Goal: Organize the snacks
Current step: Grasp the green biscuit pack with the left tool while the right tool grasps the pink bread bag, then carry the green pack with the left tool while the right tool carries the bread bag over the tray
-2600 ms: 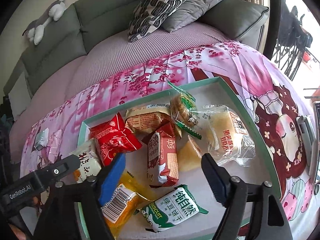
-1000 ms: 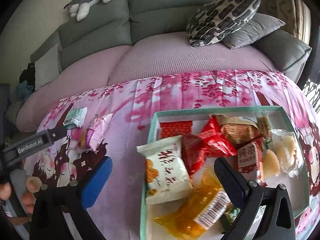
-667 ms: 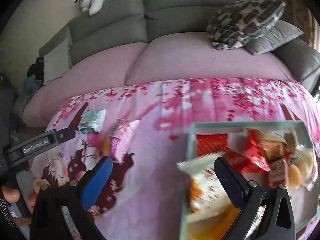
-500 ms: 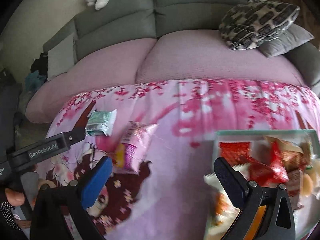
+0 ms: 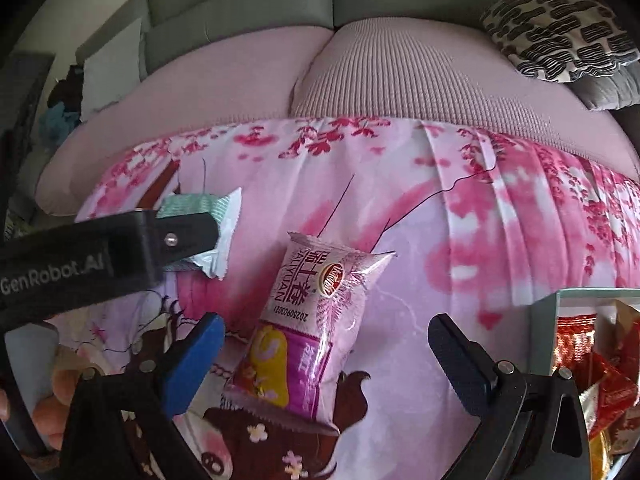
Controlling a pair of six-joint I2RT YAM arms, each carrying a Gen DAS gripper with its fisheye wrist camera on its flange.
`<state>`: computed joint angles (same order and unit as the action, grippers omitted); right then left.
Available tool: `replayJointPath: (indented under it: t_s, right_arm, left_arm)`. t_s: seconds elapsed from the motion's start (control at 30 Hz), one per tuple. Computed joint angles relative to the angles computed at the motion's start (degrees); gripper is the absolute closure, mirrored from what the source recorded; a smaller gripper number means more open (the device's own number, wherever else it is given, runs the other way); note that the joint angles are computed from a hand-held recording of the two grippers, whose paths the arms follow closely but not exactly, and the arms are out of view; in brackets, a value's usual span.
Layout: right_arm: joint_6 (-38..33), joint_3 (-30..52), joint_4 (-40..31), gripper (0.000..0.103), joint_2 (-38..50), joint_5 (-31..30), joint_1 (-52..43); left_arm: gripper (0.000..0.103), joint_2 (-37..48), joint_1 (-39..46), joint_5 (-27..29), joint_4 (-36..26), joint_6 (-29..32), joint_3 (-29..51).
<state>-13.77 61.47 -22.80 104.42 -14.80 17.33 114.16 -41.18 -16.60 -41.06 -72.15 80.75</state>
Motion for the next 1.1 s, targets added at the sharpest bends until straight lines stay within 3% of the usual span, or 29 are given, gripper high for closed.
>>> replayJointPath:
  t_s: [0.03,0.13,0.2,0.33,0.43,0.57,0.77,1.1]
  right_arm:
    - [0.19,-0.04,0.39,0.002,0.38,0.21,0.26]
    - [0.59,-0.06,0.91,0.013,0.72,0.27,0.55]
    - [0.83,0.22,0.39,0.016,1.15,0.2,0.41]
    - [1.2,0.71,-0.13,0.038,1.46,-0.32,0.08]
    - [1.24,0.99,-0.89,0.054,1.36,-0.61,-0.12]
    - [0.3,0.62,-2.04,0.06,0.72,-2.6,-1.41]
    - [-1.95,-2.19,-3.36,0.061,-2.25,-5.17,-4.74]
    - [-9.15,-8.68,-7.39,0.061,-11.88,-10.09,-14.3]
  left_arm:
    - [0.025,0.65,0.23,0.24,0.04,0.42,0.42]
    - [0.037,1.82,0.55,0.18,-0.6,0.3,1.26]
    - [0.039,2.03,0.44,-0.24,-0.8,0.33,1.54]
    - [0.049,1.56,-0.07,-0.95,-1.02,-1.36,1.16]
    - [0.05,0.4,-0.81,-1.42,0.15,-3.24,-0.54]
    - [0.051,-0.11,-2.53,-2.1,-0.04,-7.08,-1.25]
    - [0.051,-1.06,-6.67,-4.33,-1.0,-14.64,-1.37]
    - [0.051,1.71,-14.7,-10.4,-11.6,-25.25,8.17]
